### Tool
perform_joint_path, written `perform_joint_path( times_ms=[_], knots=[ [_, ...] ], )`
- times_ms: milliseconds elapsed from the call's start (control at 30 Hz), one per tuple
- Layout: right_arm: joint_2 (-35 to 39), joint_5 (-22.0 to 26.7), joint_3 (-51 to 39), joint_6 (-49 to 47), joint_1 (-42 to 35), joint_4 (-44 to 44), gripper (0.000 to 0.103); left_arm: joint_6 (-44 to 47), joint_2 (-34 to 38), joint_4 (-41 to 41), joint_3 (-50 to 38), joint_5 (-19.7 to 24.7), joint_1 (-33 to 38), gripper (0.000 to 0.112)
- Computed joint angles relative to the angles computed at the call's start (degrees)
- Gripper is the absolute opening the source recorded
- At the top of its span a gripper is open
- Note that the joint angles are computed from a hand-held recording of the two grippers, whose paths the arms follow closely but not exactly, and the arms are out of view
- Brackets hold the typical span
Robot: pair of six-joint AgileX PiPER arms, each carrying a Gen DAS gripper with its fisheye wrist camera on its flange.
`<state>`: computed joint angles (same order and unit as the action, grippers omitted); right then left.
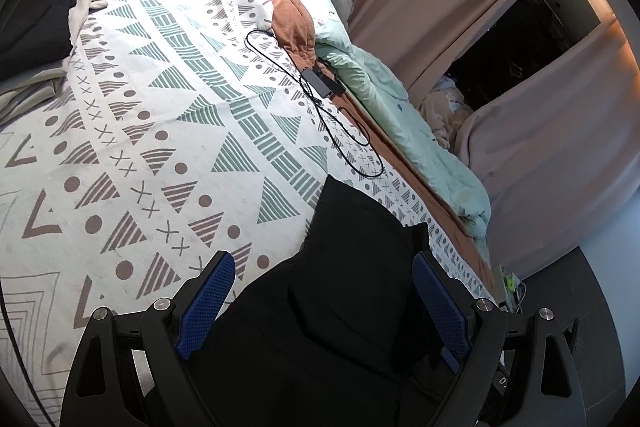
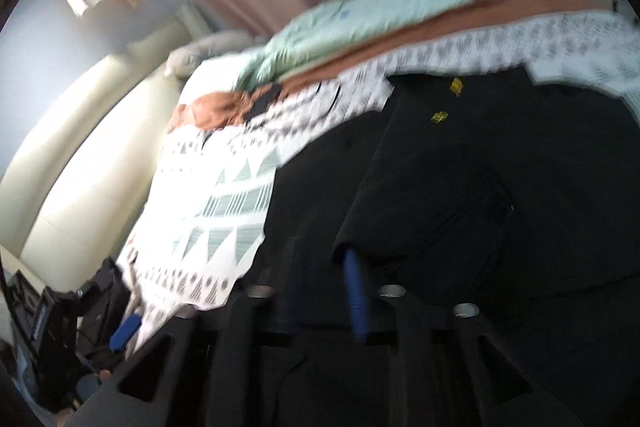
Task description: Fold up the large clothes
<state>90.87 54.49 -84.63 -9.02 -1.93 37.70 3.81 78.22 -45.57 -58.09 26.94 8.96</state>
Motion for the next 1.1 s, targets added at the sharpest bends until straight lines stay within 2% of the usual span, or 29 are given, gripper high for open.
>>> perform_joint_path(
  times_ms=[100, 200, 367, 733, 867, 900, 967, 1033, 1100],
  knots=[
    [-1.2, -1.5, 3.0, -0.1, -0.7, 0.1, 0.050, -0.9, 0.2, 0.9, 0.1, -0.4, -0.4, 0.091],
    [-1.9, 0.0, 4.1, -2.2, -5.2, 3.7, 0.050, -2.0, 0.4, 2.3, 0.0, -0.8, -1.3, 0.091],
    [0.0, 0.7, 2.6, 1.5, -7.8, 1.8, 0.050, -3.3, 0.5, 3.3, 0.1, -1.2, -1.7, 0.091],
    [12.9, 0.6, -7.4, 10.2, 4.6, -7.6, 0.050, -2.7, 1.4, 0.6, 0.6, -0.5, 2.0, 0.091],
    [16.3, -1.5, -8.6, 12.8, 7.3, -10.6, 0.050, -4.2, 1.1, 0.3, 1.2, -0.6, 4.0, 0.091],
    [16.6, -2.0, -8.9, 12.9, 7.6, -11.4, 0.042, -4.3, 0.9, 0.3, 1.3, -0.6, 4.6, 0.091],
    [16.0, -2.8, -8.6, 11.4, 7.6, -10.9, 0.015, -4.3, 0.7, 0.1, 1.5, -0.4, 5.8, 0.091],
    [15.2, -1.9, -9.1, 10.2, 7.5, -10.3, 0.013, -3.8, 0.4, -1.0, 1.9, -0.4, 6.9, 0.091],
    [14.0, -0.2, -11.3, 11.0, 8.5, -14.1, 0.012, -3.6, 0.2, -2.0, 2.3, -0.3, 7.7, 0.091]
  ],
)
